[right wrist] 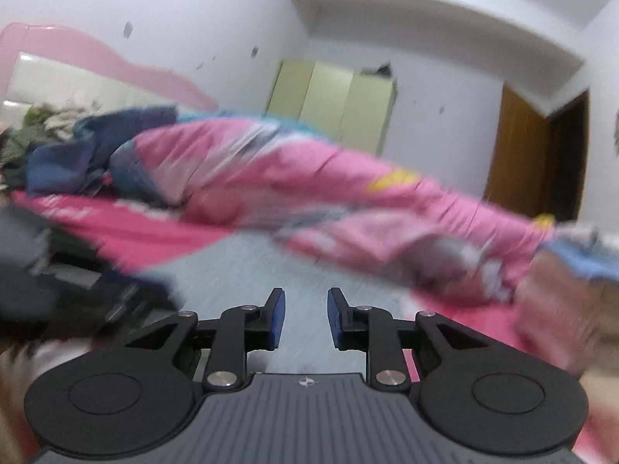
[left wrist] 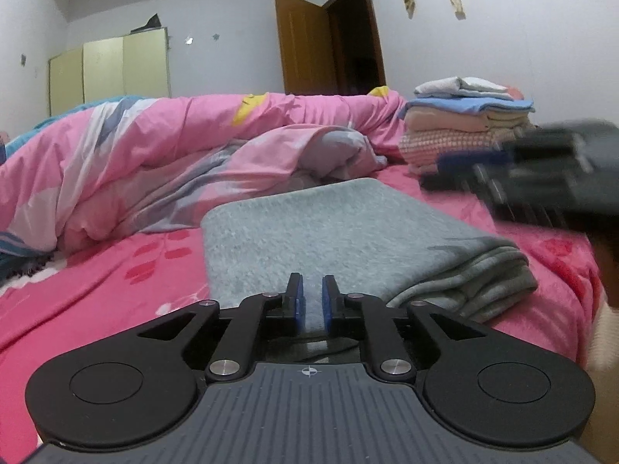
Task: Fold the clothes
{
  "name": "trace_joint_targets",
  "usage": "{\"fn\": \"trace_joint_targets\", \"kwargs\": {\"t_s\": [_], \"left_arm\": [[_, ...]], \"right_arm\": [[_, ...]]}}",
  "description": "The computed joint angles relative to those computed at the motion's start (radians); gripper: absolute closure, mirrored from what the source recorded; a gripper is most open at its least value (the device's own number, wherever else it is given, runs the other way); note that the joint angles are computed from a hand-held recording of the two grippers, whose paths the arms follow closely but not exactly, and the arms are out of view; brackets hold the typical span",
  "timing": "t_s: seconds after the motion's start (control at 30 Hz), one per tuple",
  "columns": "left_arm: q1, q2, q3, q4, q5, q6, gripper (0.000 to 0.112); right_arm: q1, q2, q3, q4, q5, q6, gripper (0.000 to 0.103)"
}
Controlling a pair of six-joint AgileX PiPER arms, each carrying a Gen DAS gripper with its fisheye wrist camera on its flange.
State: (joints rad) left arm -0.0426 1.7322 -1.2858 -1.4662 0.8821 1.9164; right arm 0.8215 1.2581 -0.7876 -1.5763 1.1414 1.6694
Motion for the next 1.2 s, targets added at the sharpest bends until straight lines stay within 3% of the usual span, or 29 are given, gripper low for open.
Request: {"fn": "trace_joint_targets", "kwargs": {"t_s": [0.07, 0.1, 0.2, 0.3, 0.37, 0.43, 0.5, 0.6, 0.77, 0.87, 1.0, 1.13, 1.2], "left_arm": [[-0.003, 0.002, -0.007, 0.006, -0.004, -0.016, 0.098], [-0.002, 0.001, -0.007, 0.007, -0.004, -0.013, 0.098], [-0.004, 0.002, -0.014, 0.017, -0.006, -0.024, 0.095], [-0.001, 0.008, -0.029, 0.032, -0.001, -0.049, 0.094], [0.003, 0.012, -0.037, 0.039, 0.007, -0.058, 0.093], [0.004, 0.013, -0.039, 0.041, 0.010, -0.058, 0.093], [0.006, 0.015, -0.042, 0.045, 0.011, -0.064, 0.091], [0.007, 0.018, -0.052, 0.055, 0.013, -0.084, 0.090], [0.012, 0.025, -0.077, 0.090, 0.027, -0.130, 0.089], [0.014, 0.028, -0.087, 0.101, 0.034, -0.139, 0.087], [0.015, 0.024, -0.084, 0.103, 0.021, -0.146, 0.085], [0.028, 0.038, -0.120, 0.136, 0.052, -0.206, 0.083], [0.030, 0.045, -0.131, 0.144, 0.061, -0.218, 0.083]], "right_arm": [[-0.125, -0.005, -0.024, 0.015, -0.091, -0.010, 0.077], [-0.211, -0.007, -0.050, 0.072, -0.175, -0.059, 0.077], [-0.450, 0.050, -0.092, 0.370, -0.449, -0.267, 0.077], [-0.508, 0.031, -0.176, 0.569, -0.478, -0.513, 0.077], [-0.551, 0.028, -0.232, 0.618, -0.508, -0.594, 0.077], [-0.628, 0.064, -0.299, 0.689, -0.565, -0.677, 0.077], [-0.723, 0.142, -0.374, 0.870, -0.604, -0.863, 0.077], [-0.798, 0.256, -0.531, 1.146, -0.545, -1.163, 0.077], [-0.799, 0.364, -0.825, 1.370, -0.350, -1.428, 0.076], [-0.813, 0.411, -0.888, 1.639, -0.388, -1.604, 0.077], [-0.773, 0.581, -0.987, 1.643, -0.343, -1.607, 0.076], [-0.760, 0.590, -1.088, 1.612, -0.260, -1.561, 0.076], [-0.758, 0.567, -1.083, 1.659, -0.279, -1.611, 0.076]]}}
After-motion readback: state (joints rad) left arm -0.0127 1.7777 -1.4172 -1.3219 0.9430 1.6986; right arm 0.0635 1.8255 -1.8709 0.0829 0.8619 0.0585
